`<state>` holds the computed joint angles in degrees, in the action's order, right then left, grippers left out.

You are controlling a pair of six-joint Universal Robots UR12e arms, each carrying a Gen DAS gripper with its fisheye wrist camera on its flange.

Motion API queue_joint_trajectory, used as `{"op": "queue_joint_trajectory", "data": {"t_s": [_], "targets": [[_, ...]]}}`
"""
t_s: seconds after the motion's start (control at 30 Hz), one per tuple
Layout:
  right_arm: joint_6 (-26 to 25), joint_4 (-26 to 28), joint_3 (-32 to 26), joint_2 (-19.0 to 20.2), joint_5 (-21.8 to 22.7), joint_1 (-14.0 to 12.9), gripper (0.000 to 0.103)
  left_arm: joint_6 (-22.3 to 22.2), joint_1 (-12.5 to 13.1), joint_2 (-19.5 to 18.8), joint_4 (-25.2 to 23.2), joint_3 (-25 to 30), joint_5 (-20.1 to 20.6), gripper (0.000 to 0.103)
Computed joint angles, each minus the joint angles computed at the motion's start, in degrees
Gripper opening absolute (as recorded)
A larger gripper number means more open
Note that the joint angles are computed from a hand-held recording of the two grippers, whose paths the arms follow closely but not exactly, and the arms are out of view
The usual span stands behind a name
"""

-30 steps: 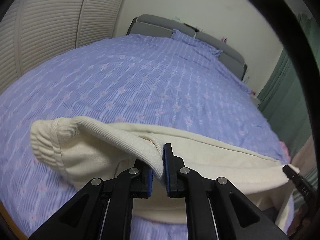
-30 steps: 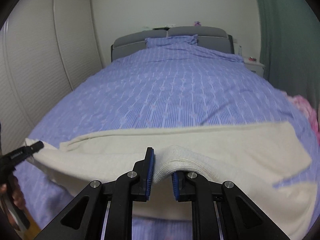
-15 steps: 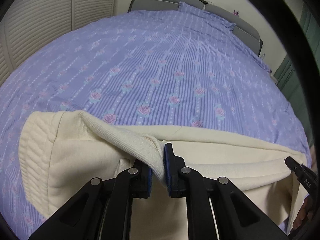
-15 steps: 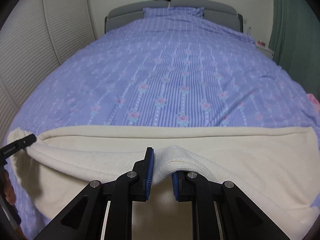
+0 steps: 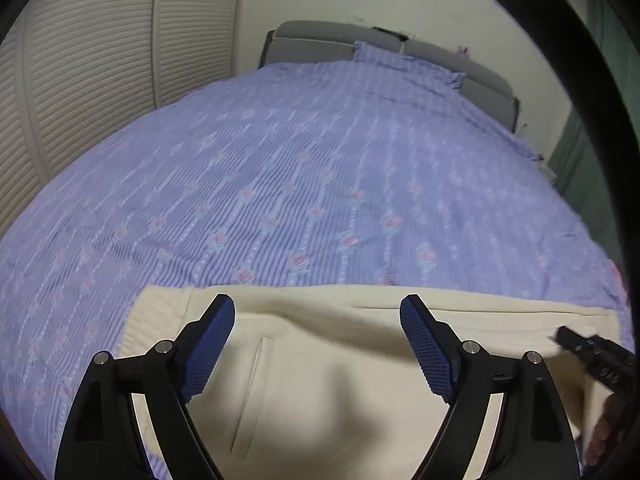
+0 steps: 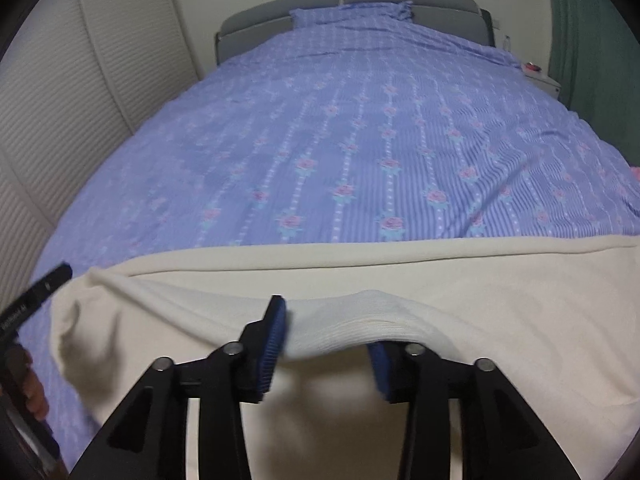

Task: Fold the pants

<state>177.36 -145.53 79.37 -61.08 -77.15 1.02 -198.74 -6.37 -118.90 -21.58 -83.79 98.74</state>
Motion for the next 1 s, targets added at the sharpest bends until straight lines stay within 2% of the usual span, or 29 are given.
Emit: {"op": "queue_joint_trajectory", "data": {"t_s": [0.17, 0.23, 0.3, 0.43, 0.47, 0.5, 0.73, 1.0], "targets": [[-3.07, -2.67, 4.53, -3.87, 3.6, -0.61, 0.05, 6.15, -1.54, 3.58, 2.12, -3.81, 1.91, 0.085], [-5.48, -5.24, 7.06, -5.76, 2.84, -0.64, 0.051, 9.54, -2.42, 4.89, 3.72, -5.62, 2.23, 0.085], [-9.14, -9.1, 10.35, -8.26, 1.49, -0.54, 0.06, 13.11, -3.46, 6.28, 5.75, -7.6, 2.25, 0.085], [-13.62, -13.94, 16.62, -13.6, 2.09, -1.41, 0.061, 16.33, -5.27, 8.74, 8.32, -10.71, 0.45, 0.085], [-13.82, -14.47, 18.06, -14.94, 2.75, -1.87, 0.064, 17.25, -5.78, 9.51, 8.98, -11.77, -0.82, 0.085], [-13.91, -14.87, 19.87, -16.63, 3.99, -2.66, 0.068, 17.85, -6.29, 10.07, 9.31, -12.52, -1.49, 0.085], [-14.33, -15.21, 29.62, -25.61, 6.27, -7.22, 0.068, 18.97, -9.89, 12.82, 11.4, -16.36, -6.73, 0.085], [-14.22, -17.17, 37.97, -32.72, 5.88, -12.79, 0.068, 18.35, -13.28, 13.54, 13.7, -18.31, -10.54, 0.085]]}}
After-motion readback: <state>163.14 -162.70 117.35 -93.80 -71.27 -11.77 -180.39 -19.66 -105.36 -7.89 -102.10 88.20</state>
